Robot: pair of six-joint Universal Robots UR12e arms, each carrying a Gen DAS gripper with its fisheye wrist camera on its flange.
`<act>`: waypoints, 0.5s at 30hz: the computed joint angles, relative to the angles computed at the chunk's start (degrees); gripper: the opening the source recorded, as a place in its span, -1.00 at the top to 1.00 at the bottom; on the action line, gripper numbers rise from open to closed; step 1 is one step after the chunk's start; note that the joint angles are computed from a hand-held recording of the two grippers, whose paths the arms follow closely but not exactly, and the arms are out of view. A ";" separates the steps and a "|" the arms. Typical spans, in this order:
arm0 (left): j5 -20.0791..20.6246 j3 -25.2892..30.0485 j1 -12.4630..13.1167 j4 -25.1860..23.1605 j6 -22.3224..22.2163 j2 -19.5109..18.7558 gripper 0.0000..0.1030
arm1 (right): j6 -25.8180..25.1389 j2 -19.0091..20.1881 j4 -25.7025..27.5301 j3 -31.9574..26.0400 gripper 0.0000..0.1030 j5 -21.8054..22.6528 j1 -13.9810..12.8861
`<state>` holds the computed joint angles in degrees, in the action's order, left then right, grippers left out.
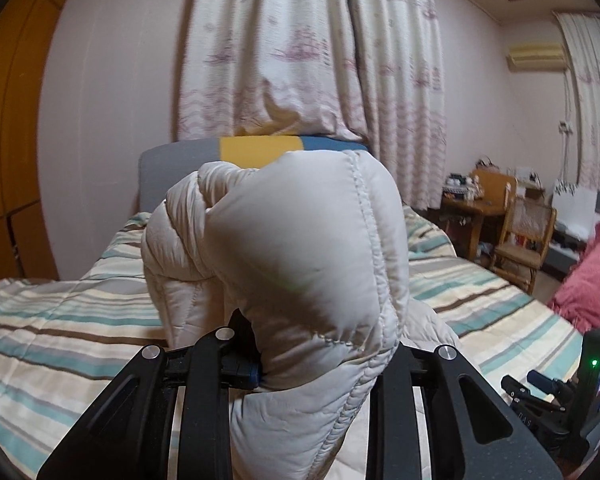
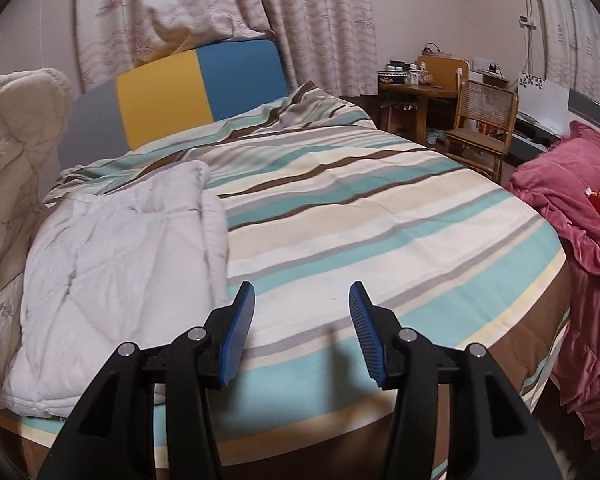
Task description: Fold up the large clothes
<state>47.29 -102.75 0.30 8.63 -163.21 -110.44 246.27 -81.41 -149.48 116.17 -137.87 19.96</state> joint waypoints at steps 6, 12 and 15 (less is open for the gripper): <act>0.69 -0.51 -1.99 -1.84 4.92 -0.07 0.50 | 2.17 -0.65 1.07 0.87 0.03 0.70 -0.55; 2.22 -1.47 -4.21 -4.32 10.39 -0.04 0.49 | 7.08 -2.29 5.56 1.85 0.03 0.36 -1.29; 3.43 -2.26 -5.34 -4.82 13.67 -0.05 0.49 | 8.54 -2.90 6.03 2.33 0.03 0.36 -1.44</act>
